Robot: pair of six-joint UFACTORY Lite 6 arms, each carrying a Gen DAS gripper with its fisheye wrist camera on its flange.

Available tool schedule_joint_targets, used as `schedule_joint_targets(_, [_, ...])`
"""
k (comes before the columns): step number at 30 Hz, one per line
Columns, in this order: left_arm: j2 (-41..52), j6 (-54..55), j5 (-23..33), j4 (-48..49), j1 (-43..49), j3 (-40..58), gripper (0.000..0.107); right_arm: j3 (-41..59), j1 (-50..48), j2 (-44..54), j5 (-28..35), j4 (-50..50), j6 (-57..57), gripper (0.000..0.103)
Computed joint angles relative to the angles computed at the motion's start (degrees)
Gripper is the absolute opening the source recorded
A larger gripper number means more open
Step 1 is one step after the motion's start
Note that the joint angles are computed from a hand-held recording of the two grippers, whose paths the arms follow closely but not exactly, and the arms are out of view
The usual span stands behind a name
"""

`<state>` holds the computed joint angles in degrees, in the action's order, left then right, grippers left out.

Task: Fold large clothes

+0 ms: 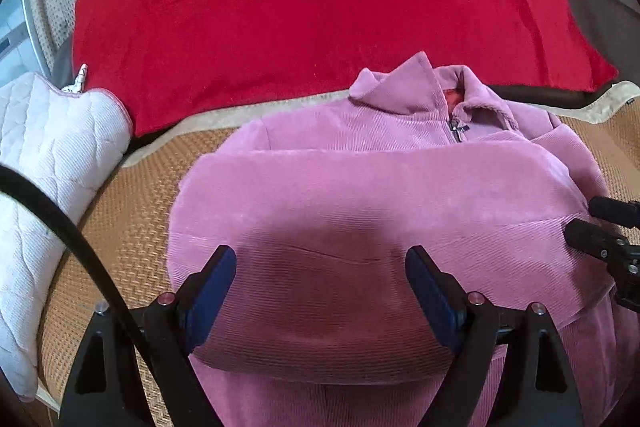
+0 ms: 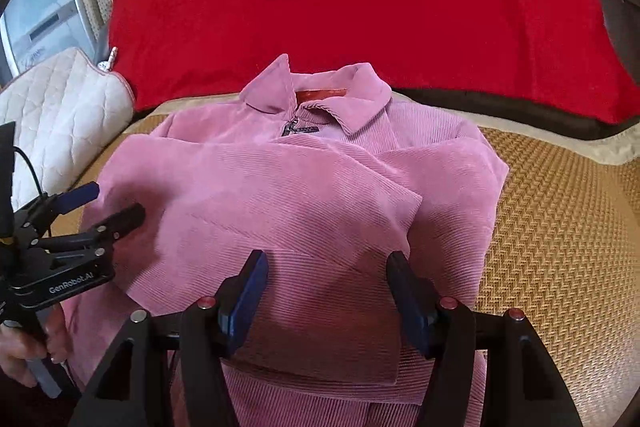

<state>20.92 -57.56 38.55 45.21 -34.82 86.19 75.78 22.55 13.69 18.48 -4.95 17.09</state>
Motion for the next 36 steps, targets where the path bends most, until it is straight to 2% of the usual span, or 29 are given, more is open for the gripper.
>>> schedule_joint_targets(11, [2.12,-1.18,0.37,0.01,0.12,2.13,0.087,0.11,1.54,-0.65,1.31,-9.23,7.63,0.065])
schedule_joint_targets(21, [5.08,3.64,-0.29,-4.12,1.59,3.74,0.087,1.04,2.58,1.02,1.93,-12.94,10.48,0.065])
schedule_joint_targets(24, [4.07,5.96,-0.45,-6.79,2.44,3.48,0.087,1.08,2.04,1.38,1.65,-9.84,7.34,0.065])
schedule_joint_targets(28, [-2.69,3.0,-0.95,-4.78,2.76,-2.47,0.087,-0.85,0.12,-1.08,1.43,-2.32,-0.07,0.065])
schedule_joint_targets(32, [-14.53,-1.23,-2.85,-2.11,3.46,-13.04,0.087,-6.01,-2.97,-6.97,0.14,4.7,-7.65,0.065])
schedule_joint_targets(36, [-26.16,-7.09,-1.68,1.8,1.38,-25.5,0.087,-12.8,-6.23,-14.0,-1.34,7.69,-11.18,0.065])
